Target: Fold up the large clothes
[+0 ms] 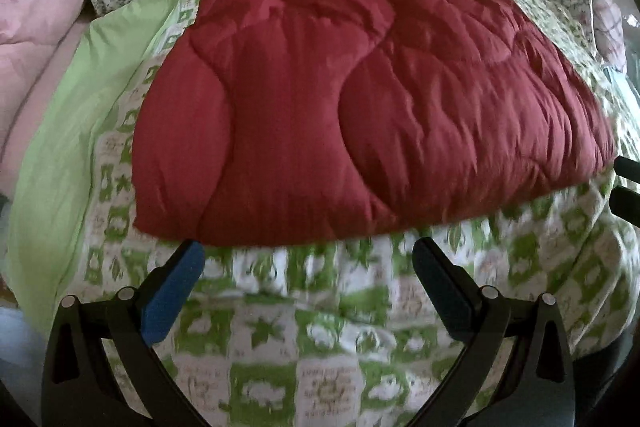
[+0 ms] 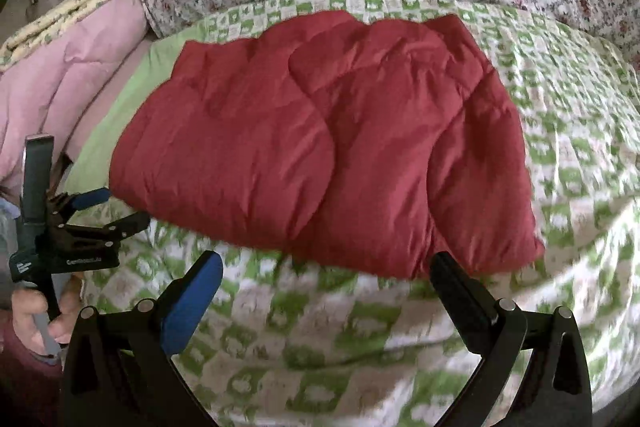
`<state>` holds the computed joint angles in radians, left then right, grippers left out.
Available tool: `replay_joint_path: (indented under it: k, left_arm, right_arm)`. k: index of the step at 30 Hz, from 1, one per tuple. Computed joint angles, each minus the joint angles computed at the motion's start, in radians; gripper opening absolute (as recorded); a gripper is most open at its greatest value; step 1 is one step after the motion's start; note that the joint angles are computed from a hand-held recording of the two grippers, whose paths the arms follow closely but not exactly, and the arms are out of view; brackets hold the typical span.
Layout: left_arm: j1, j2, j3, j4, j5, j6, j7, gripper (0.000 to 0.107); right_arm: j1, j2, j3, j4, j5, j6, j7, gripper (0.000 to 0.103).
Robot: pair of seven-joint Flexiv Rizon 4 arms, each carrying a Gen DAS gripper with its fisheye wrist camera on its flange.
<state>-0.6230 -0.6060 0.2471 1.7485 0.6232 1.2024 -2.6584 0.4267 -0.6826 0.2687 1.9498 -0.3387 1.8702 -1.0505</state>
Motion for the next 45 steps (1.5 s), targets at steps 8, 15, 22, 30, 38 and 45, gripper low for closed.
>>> replay_joint_path:
  k: [8, 15, 22, 30, 38, 45]
  left_arm:
    - [-0.013, 0.044, -0.014, 0.026, 0.032, -0.034, -0.028, 0.103]
    - [-0.028, 0.097, -0.014, 0.012, 0.127, -0.068, -0.085, 0.103]
    - [0.009, 0.098, -0.06, -0.019, 0.166, -0.088, -0.08, 0.103]
    - [0.013, 0.075, -0.069, -0.058, 0.166, -0.095, -0.071, 0.103]
    - [0.018, 0.051, -0.07, -0.085, 0.145, -0.112, -0.049, 0.103]
    - [0.016, 0.036, -0.065, -0.104, 0.129, -0.117, -0.031, 0.103]
  right_arm:
    - [0.02, 0.04, -0.012, 0.055, 0.016, -0.017, -0.01, 0.103]
    - [0.113, 0.103, -0.097, 0.093, 0.079, 0.022, -0.045, 0.103]
    - [0.171, 0.114, -0.155, 0.068, 0.112, 0.014, -0.084, 0.103]
    - [0.213, 0.089, -0.192, 0.016, 0.137, -0.007, -0.12, 0.103]
    - [0.181, 0.056, -0.163, -0.037, 0.121, -0.029, -0.116, 0.103]
    - [0.13, 0.025, -0.117, -0.076, 0.095, -0.048, -0.097, 0.103]
